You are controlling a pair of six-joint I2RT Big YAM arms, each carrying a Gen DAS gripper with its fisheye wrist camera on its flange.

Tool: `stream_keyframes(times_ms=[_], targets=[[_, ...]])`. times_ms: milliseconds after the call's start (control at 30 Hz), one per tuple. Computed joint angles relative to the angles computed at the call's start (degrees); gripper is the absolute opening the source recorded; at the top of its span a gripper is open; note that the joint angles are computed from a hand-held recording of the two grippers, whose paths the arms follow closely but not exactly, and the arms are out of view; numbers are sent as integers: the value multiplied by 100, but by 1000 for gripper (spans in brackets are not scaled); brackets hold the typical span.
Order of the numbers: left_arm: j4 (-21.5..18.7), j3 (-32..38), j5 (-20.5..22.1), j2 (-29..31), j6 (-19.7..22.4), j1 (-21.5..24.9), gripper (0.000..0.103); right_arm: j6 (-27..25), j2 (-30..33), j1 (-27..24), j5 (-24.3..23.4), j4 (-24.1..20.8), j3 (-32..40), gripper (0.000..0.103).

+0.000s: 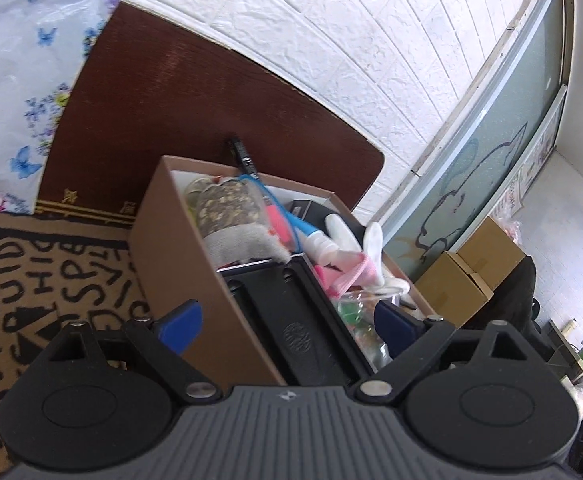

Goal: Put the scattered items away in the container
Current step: 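Move both tools toward the clear bag of cotton swabs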

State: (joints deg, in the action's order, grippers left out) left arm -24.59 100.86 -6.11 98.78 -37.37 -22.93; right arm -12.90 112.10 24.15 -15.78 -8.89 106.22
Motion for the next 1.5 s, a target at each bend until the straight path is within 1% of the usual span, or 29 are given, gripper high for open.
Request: stream_keyframes(times_ms=[67,133,300,433,500,567,633,800,867,933,967,1033,1100,1167,1267,1333,1400,1500], targets=[[1,-137,-52,-79,-20,-13,96,-97,-88,23,-90,13,-140,83],[-3,-261,-86,-151,-47,-23,96,-119,-407,86,-124,13,-505,83],[-65,-520,-186,-318,-181,-53,96,-132,-430,137,-179,-109,-502,83],[24,-910,-246,-586,-344,-75,95,-149,-483,148,-273,-109,-540,83],[76,-1156,-323,-771,-424,-98,95,-175,-546,150,-390,-26,-632,84],[92,-1404,-468,-967,-419,-129,95,-227,-627,166,-586,128,-790,84],[63,-1640,-665,-1161,-425,-151,95,-288,-661,195,-782,162,-835,84],[42,-2276,-1045,-1693,-618,-88,96,-271,-675,347,-1152,22,-819,84],[-31,-2487,-1299,-1885,-741,-49,96,-314,-632,436,-1289,-6,-777,84],[-54,-2680,-1465,-2055,-871,35,96,-416,-570,536,-1423,-125,-689,84],[-80,-2731,-1537,-2107,-929,87,95,-503,-510,594,-1469,-284,-585,84],[-77,-2856,-1745,-2210,-1011,198,95,-787,-283,727,-1499,-767,-214,84],[-42,-2942,-1939,-2260,-1092,329,95,-971,-39,861,-1398,-1084,147,84],[-46,-2975,-2025,-2247,-1221,496,94,-1035,296,983,-1288,-1468,665,84],[-61,-2960,-2010,-2149,-1483,773,93,-1033,947,1130,-1130,-2185,1735,84],[-49,-2929,-1952,-2047,-1589,939,92,-1098,1355,1225,-978,-2494,2383,84],[-17,-2886,-1887,-1925,-1590,1095,88,-1131,1701,1310,-795,-2698,2931,84],[56,-2788,-1801,-1722,-1426,1296,85,-1202,2315,1414,-487,-3017,3909,84]])
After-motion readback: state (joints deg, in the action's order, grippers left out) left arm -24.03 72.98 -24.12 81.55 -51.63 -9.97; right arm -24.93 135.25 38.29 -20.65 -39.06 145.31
